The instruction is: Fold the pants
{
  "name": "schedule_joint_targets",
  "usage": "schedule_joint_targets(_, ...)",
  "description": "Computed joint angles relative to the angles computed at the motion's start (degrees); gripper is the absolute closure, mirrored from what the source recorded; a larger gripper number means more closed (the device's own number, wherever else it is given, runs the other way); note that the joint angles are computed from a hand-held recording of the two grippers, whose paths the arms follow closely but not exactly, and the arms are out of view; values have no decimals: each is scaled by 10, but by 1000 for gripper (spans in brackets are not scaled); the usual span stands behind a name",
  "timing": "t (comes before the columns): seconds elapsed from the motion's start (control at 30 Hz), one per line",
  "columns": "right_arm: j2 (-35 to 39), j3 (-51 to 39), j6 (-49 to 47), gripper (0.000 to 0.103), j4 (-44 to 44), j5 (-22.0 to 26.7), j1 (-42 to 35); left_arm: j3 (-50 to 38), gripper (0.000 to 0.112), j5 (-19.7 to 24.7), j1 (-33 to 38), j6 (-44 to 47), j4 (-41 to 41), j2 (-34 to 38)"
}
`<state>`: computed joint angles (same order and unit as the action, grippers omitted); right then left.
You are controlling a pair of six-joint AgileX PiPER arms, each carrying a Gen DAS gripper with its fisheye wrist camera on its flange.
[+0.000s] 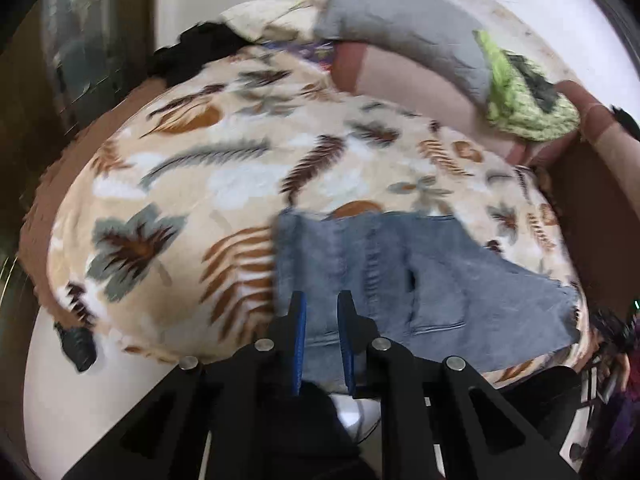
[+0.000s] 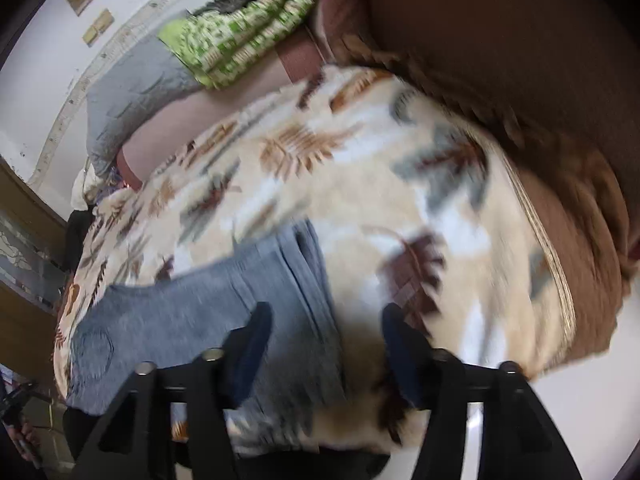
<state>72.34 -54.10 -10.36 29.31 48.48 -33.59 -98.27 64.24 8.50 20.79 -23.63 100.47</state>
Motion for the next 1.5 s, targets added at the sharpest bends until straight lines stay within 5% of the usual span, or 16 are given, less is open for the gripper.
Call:
schedule_joint_targets(0.27, 151, -136, 135, 37, -82, -12, 82, -22, 95, -30, -123, -30, -9, 59)
schedule_joint_targets(0.43, 251, -225, 160, 40, -118, 82, 108, -112, 93, -15, -155, -76, 2, 133)
schedule_joint_targets(0.47, 256, -224, 150, 63, -120, 87, 114, -114, 90, -15, -158, -78, 3, 138)
schedule_joint_targets(0.57, 250, -226, 158, 91, -178, 100, 148, -132, 86, -8, -164, -89, 13, 162)
schedule_joint_targets(0.67, 216, -215, 174, 92, -190, 76, 148, -114, 86, -25, -166, -91, 23, 165)
schedule_joint_targets(0.83, 177, -171, 212, 92, -221, -39, 157, -72, 86, -38, -167, -94, 20, 161)
schedule_joint_targets(0.97, 263, -221, 337, 81, -344, 46, 195, -17, 85, -67, -179, -79, 22, 135)
schedule_joint_targets(1.1, 216, -215, 450, 71, -441, 28, 250, 11, 77, -81, -186, -59, 18, 122)
schedule_joint_targets(1.17, 209, -239, 403, 46, -408, 7, 272, 18, 77, -94, -188, -57, 20, 119)
schedule_joint_targets(1.27, 239, -299, 249, 45, -243, -18, 319, 23, 77, -105, -187, -62, 21, 120)
schedule_joint_targets(1.43, 378, -447, 40, 45, 36, 28, 379, 38, 77, -115, -189, -64, 29, 115)
schedule_joint_targets(1.5, 434, -505, 6, 45, 83, 53, 395, 41, 74, -113, -191, -60, 32, 111)
